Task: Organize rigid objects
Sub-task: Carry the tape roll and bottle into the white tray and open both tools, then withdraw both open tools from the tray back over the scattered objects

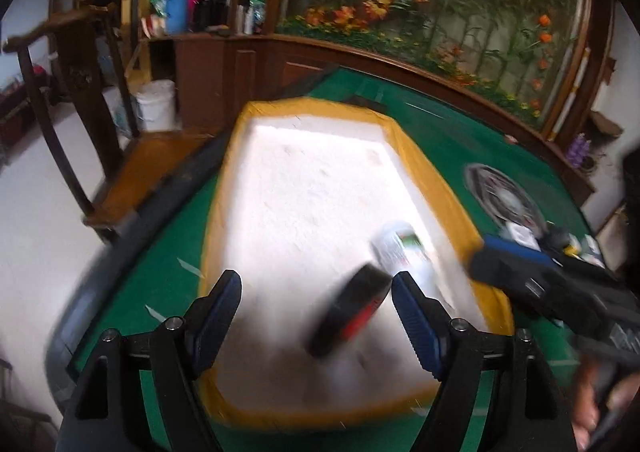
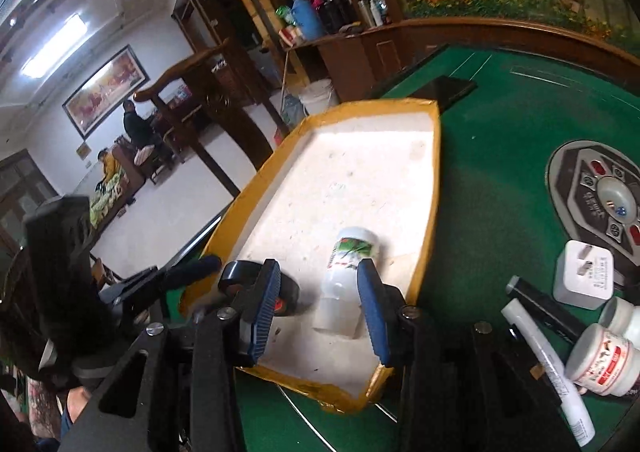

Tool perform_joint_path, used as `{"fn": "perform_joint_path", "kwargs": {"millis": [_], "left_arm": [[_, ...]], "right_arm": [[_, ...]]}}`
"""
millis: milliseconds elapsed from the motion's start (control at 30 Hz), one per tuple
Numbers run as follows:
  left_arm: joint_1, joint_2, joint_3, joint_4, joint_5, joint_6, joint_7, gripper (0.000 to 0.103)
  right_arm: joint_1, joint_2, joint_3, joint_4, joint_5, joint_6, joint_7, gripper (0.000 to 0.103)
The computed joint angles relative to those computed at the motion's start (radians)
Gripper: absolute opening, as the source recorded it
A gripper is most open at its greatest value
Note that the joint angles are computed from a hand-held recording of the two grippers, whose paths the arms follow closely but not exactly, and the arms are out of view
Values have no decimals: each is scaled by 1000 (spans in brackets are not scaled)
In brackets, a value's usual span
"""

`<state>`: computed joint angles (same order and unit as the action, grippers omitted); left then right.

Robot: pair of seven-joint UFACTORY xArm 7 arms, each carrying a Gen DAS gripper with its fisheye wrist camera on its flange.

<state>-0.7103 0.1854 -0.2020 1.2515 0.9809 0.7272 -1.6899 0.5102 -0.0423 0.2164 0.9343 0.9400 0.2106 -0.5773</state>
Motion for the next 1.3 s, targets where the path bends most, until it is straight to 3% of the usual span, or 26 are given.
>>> {"fn": "perform_joint_path", "kwargs": {"millis": [67,167,333,433,633,800,1000,1133,1300], "left_arm": [[15,15,11,28,-20,16,35,81],[45,34,30,44,-53,-38,62,81],[23,39,36,47,-44,-4,81,81],[24,18,35,9,-41,-47,49,81],[6,-11,8,-9,7,-48,-4,81],[-19,7,-13,32,36,-56,-8,81],[-91,106,-15,187,15,-65,101,81],[-131,234,-24,340,-90,-112,265,84],[-192,364,-21,497,-185,-81,442,84]], "right_arm": [[2,-12,-1,-9,22,-6,-15,39],[9,-33,-9,-26,39,-13,-22,39],[21,-108,-55,-76,130,-8,-92,39],[22,-148,-93,-105,173,9,-119,39],[21,-252,-152,-188,221,7,-161,39],[6,-325,-200,-273,192,-8,-147,39],[-5,-379,-282,-359,149,0,-101,39],[0,-380,-328,-365,171,-4,-110,39],[-8,-348,-328,-354,185,-58,-116,41]]}}
